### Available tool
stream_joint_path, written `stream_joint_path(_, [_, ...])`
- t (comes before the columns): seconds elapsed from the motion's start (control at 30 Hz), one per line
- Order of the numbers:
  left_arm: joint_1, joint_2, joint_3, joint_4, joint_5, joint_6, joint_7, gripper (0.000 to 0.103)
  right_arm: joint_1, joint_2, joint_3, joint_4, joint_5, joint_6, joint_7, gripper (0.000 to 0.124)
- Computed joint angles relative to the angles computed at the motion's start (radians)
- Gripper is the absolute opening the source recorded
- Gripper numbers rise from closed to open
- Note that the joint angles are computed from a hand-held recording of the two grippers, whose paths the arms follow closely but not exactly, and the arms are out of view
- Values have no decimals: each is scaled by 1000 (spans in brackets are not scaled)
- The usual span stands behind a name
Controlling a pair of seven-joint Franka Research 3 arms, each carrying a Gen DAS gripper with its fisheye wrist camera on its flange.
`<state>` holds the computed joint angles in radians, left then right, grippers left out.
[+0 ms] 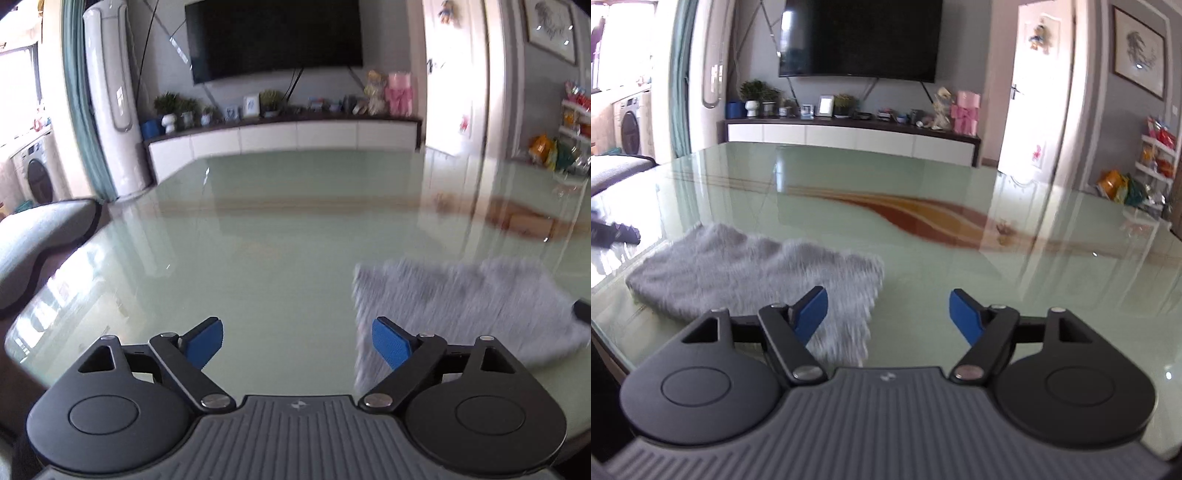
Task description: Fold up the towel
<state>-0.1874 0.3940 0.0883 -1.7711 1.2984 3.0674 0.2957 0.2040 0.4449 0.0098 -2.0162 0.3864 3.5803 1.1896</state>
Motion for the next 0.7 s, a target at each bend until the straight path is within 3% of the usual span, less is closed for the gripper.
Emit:
stream_joint_path(0.17, [17,143,-77,195,-196,-43,277,91,34,90,-26,164,-6,-68,-50,74])
stream_joint_path(0.27, [73,240,-193,302,-388,-96,494,91,5,132,6,245,-49,-132,-55,75])
stream_joint_path(0.33, [81,267,-217,326,-454,-111,557,91,9,157,1,286,-63,-170,-62,75])
stream_joint_path(0.47, [55,289,-191,335,-510,-117,609,91,18,185,-6,328,-65,-213,-57,75])
stream_joint_path(0.57, [34,296,-160,326,-547,-133,637,92,88,182,-87,325,-33,-257,-33,75])
stream_joint_path(0.7, [-15,284,-81,296,-569,-98,621,96,192,179,-222,316,-4,-299,20,80])
